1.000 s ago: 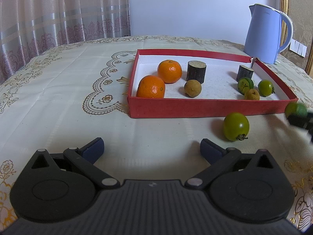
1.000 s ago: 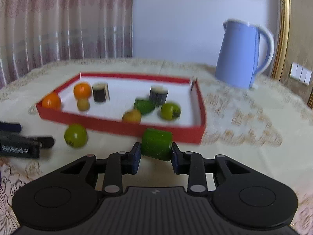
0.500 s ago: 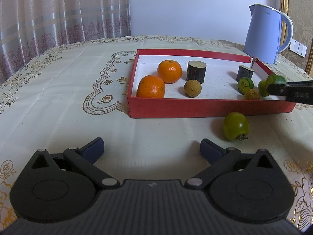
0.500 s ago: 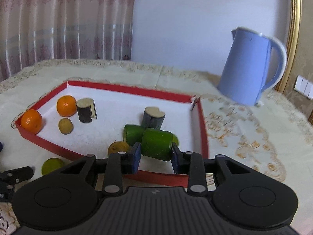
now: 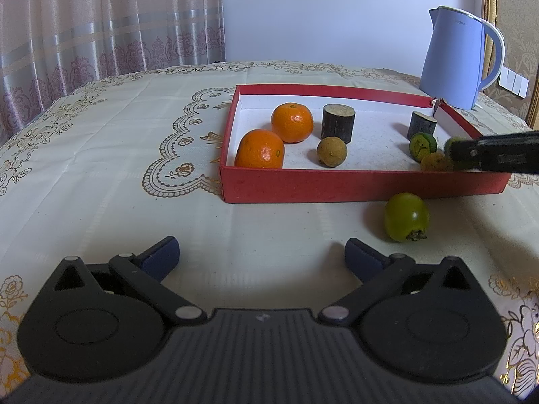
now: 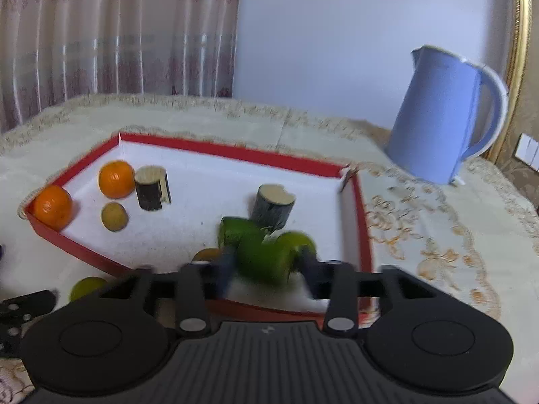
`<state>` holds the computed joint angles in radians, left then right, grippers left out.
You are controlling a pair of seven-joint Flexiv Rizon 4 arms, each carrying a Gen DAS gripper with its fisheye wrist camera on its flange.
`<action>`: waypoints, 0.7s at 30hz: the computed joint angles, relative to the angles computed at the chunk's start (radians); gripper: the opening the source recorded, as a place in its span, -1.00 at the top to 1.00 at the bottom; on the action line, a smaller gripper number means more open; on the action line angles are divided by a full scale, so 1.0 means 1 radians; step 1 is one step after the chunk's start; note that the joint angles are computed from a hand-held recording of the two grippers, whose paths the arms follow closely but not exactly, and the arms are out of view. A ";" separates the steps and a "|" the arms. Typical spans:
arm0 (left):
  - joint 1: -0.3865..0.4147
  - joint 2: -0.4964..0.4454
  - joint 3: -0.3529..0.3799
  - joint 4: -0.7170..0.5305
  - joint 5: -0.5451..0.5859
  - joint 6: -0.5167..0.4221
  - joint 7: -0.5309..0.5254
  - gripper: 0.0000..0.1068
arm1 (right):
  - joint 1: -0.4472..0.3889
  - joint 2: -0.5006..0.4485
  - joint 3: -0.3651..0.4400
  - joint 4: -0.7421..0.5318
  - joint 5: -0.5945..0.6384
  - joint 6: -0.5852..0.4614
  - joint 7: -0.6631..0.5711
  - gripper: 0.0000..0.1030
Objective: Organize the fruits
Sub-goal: 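Carry the lime piece into the red tray and open the right gripper, then move the left gripper to the round green fruit and grasp it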
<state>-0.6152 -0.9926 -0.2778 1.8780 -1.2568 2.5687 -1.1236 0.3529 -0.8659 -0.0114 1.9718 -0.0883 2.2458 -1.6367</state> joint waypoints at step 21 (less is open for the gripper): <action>0.000 0.001 -0.001 0.001 -0.002 0.001 0.001 -0.93 | -0.140 -0.043 0.041 0.095 -0.051 0.100 0.138 -0.75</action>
